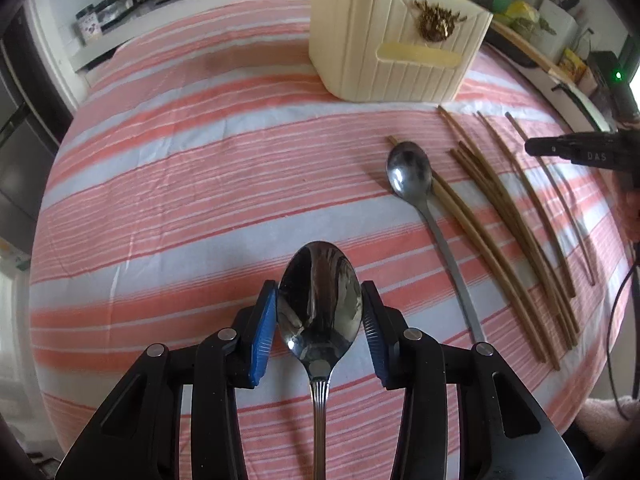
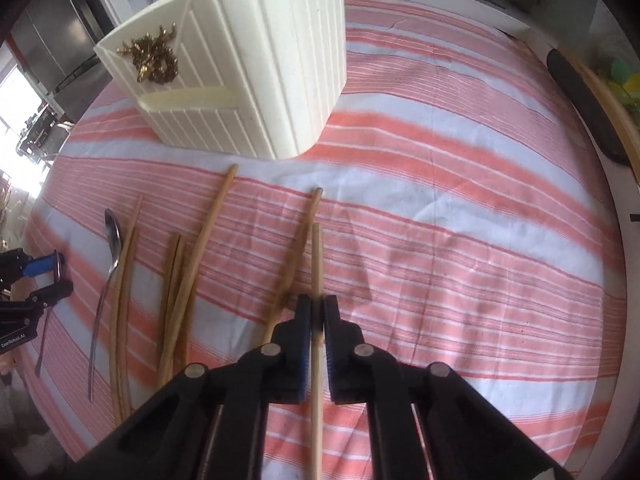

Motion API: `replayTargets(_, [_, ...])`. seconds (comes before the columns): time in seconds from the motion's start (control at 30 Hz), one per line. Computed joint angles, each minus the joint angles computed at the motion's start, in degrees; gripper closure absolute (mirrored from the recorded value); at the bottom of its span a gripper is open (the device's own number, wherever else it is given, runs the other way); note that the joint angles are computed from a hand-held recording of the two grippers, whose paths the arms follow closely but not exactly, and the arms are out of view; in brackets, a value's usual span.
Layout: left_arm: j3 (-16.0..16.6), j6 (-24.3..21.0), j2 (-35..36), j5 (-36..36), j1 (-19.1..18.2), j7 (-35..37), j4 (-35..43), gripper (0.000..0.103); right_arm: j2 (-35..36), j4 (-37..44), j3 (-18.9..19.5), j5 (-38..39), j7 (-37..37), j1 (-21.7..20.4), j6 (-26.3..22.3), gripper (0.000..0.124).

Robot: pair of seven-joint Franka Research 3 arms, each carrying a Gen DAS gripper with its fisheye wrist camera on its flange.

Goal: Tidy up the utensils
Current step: 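Lift the spoon with the left gripper while the right gripper carries the chopstick over the cream holder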

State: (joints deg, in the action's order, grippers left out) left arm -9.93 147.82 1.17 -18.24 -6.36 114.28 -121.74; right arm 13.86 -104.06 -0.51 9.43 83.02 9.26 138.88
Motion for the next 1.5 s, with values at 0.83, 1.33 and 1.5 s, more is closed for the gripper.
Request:
replayTargets(0.83, [8.49, 2.24, -0.37, -32.02, -6.18, 15.72, 27.53, 0.062, -14.04, -0.97, 2.12, 5.34, -3.64, 0.82, 32.64, 0.117])
replayTargets(1.33, [4.22, -12.44, 35.64, -0.86, -8.66, -12.47, 68.58, 0.062, 19.12, 40.68, 0.13, 1.75, 4.70, 1.33, 6.33, 0.118])
replayTargets(1.5, [1.96, -16.98, 41.70, 3.96, -8.34, -16.56, 74.61, 0.061, 26.87, 50.99, 0.10, 0.77, 7.26, 1.02, -1.28, 0.118])
